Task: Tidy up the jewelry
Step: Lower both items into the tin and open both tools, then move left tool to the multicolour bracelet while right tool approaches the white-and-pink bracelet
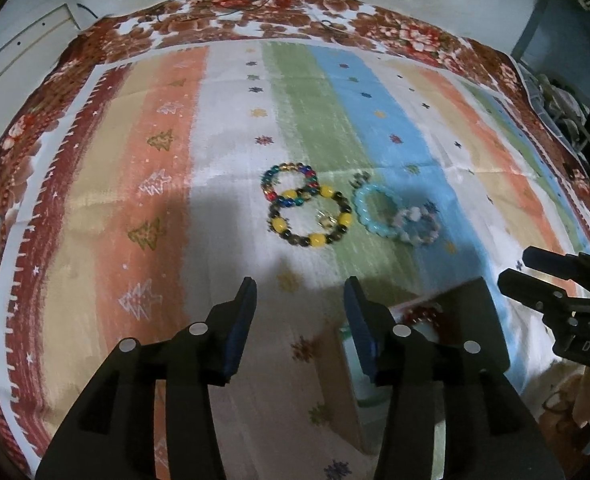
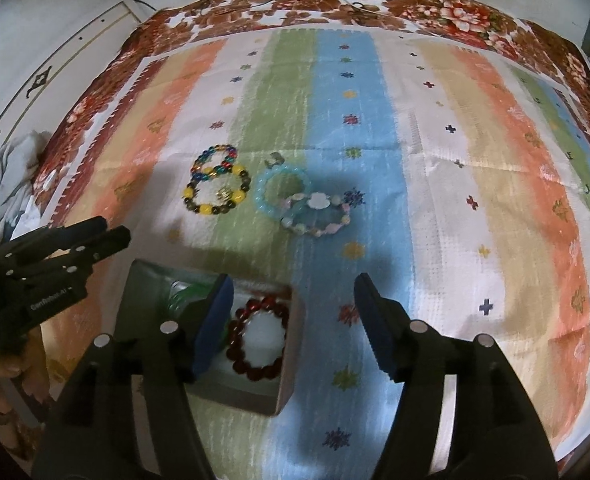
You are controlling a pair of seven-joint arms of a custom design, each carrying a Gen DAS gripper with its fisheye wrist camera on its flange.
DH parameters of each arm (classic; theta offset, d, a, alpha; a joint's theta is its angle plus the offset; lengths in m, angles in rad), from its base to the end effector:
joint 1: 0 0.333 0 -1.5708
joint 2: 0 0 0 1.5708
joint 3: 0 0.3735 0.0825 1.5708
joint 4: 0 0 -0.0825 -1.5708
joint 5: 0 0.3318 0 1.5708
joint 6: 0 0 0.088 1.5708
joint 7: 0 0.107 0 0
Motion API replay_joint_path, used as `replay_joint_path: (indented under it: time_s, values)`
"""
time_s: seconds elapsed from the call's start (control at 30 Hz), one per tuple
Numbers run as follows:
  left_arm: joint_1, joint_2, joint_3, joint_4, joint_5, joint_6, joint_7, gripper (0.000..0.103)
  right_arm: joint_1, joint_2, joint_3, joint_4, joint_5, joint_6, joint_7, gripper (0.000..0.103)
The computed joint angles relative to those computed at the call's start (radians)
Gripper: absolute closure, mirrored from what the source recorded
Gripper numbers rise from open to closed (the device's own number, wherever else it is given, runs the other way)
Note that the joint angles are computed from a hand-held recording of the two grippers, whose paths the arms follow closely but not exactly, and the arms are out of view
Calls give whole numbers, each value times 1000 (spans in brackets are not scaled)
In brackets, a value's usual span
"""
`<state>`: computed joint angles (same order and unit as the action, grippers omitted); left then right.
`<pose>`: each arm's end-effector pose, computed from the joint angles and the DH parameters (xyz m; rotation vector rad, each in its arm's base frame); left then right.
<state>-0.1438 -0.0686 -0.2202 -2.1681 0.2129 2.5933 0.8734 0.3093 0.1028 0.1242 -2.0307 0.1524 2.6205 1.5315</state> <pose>0.4770 -0.1895 0.5613 -2.1395 1.7926 -0.6147 0.5223 0.2347 0.5356 -2.1854 1.5197 -0.2322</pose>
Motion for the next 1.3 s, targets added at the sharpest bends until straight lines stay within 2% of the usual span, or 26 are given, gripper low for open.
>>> replay_joint_path:
  time_s: [0.17, 0.5, 1.03, 1.3]
  values:
    - [13, 15, 13, 11, 1, 17, -2, 57, -8, 35, -3, 41, -12, -12, 12, 40]
    - [5, 86, 42, 69, 6, 0, 17, 56, -15, 118, -1, 133, -56, -33, 52, 40]
    - [-8, 228, 107, 187, -5, -40, 45, 55, -36, 265, 9, 309, -79, -154, 86, 40]
    - [-11, 283, 118, 242, -51, -48, 94, 55, -40, 326, 1, 372, -105, -215, 103, 40]
